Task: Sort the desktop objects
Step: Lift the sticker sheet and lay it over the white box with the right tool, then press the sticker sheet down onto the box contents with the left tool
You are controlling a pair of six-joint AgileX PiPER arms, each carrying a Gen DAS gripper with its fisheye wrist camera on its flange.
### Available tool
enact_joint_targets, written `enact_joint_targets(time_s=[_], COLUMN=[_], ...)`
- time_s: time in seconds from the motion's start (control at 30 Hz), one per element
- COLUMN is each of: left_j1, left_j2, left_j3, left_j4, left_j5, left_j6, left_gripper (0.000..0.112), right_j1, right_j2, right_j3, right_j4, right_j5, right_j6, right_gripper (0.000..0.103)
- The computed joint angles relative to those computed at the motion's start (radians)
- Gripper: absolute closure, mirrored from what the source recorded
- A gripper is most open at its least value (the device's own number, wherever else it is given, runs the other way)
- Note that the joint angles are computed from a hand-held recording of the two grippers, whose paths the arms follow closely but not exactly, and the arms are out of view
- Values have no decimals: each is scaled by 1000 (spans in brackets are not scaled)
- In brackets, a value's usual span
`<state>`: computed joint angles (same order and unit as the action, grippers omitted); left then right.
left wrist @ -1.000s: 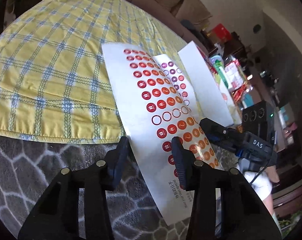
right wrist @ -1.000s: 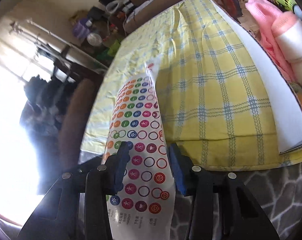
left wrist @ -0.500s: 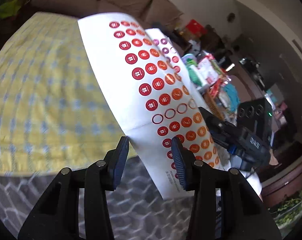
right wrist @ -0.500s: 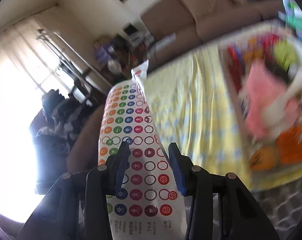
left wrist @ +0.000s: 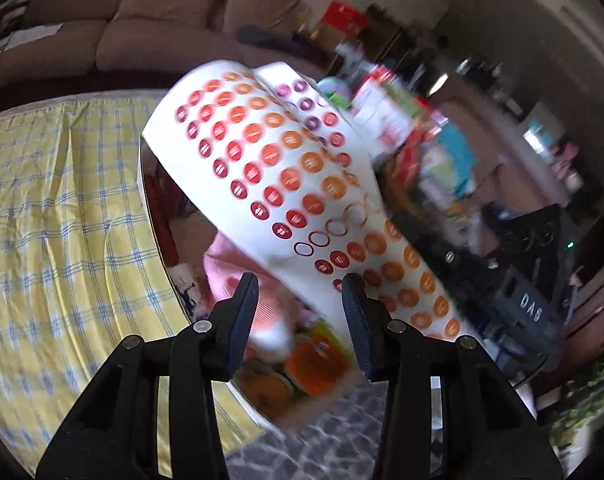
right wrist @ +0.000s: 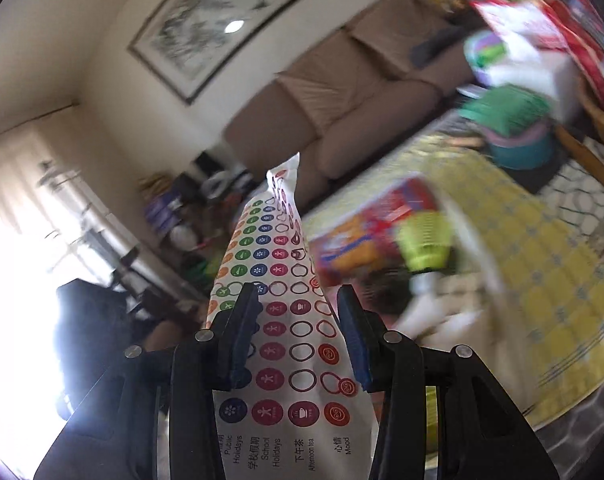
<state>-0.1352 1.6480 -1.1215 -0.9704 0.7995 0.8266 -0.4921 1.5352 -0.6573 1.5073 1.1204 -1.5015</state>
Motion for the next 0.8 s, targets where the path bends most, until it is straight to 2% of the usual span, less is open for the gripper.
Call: enact_joint_targets(time_s=[0.1,0.17,0.33,0.4,0.5,0.63,0.67,0.73,0.77,0.8], left_j1=[-37,-30,-24,-45,-6,-6,-4,4,1,-4], left_j2=[30,32,-24,-69,-151,-159,-159,-167,-171,-167], left_j3=[-17,6,103,134,217,244,251,255,257,253], left_j4=[79,61,26,21,23,109,115,120,123,125], left_j5=[-82,-102,-155,-171,-188,-182,-178,-158,-156,-153], left_j6=[-79,-54,11,18,78,45,42,38,32,23], left_gripper=[71,61,60,59,53,56,58,59,59,59], right_j1=[-5,19,37,8,-23,-56,-72,-115,-135,-141], right_j2=[75,81,8,-42,-87,-118,-117,-100,-84,-70], right_j3=[-32,-52,-26,-4,-26,-47,-55,-75,-80,-90], right_j4=[-14,-63,-91,-84,-178,-298,-320,-344,-341,-345], right_j5=[-136,-245,-325,-304,-281,-244,-204,-75,8,51], right_j6=[-10,-2,-36,-64,23,94,106,120,117,115], right_gripper=[60,60,57,57,54,55,58,77,78,78])
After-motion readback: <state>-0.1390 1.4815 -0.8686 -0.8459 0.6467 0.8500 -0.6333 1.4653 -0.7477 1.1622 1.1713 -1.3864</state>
